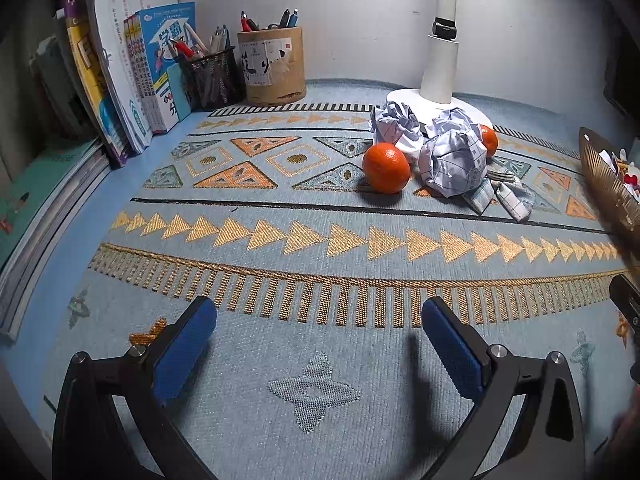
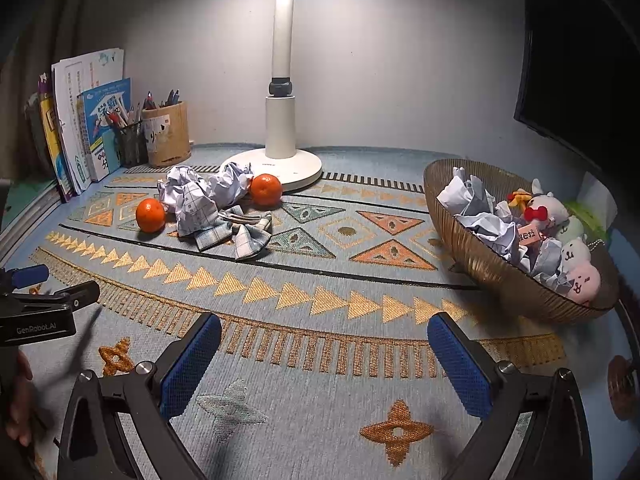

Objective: Organize objects
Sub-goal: 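Grasp an orange with the left tool while the right tool grasps a paper ball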

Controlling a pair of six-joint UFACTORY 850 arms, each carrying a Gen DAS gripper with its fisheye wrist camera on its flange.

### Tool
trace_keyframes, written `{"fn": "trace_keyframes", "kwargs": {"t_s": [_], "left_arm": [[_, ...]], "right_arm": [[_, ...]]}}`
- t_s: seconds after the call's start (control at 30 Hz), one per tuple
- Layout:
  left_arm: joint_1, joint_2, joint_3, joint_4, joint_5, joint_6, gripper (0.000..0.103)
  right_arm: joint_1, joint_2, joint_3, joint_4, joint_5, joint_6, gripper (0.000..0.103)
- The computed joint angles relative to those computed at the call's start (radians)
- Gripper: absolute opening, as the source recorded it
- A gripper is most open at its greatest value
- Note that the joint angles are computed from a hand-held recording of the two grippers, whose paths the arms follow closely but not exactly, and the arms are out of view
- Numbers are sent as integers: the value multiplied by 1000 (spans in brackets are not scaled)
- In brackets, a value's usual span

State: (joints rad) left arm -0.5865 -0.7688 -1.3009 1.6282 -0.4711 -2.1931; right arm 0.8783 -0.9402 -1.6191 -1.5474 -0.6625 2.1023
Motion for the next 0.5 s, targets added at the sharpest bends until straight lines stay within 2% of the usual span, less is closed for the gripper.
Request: {"fn": "trace_keyframes", "kwargs": {"t_s": [0.1, 0.17, 0.27, 0.3, 0.37, 0.43, 0.5], "left_arm": [[13, 15, 16, 81, 53, -54, 102], [36, 33, 27, 205, 124, -172, 102], [86, 45, 6, 504, 233, -446, 102], [98, 37, -18, 558, 254, -489, 102], [125, 1, -89, 556, 319, -449, 102], [141, -44, -157, 407, 351, -261, 102], [148, -79, -206, 285, 376, -89, 102]], "right_arm": [[-8, -2, -9, 31, 36, -43, 103], [-26, 24, 15, 45, 119, -46, 103], [-70, 113, 101, -112, 305, 150, 103], [-74, 129, 102, -138, 313, 156, 103], [-76, 129, 63, -79, 273, 44, 103], [-79, 93, -22, 54, 252, -151, 103], [-94, 40, -118, 180, 294, -316, 103]]}}
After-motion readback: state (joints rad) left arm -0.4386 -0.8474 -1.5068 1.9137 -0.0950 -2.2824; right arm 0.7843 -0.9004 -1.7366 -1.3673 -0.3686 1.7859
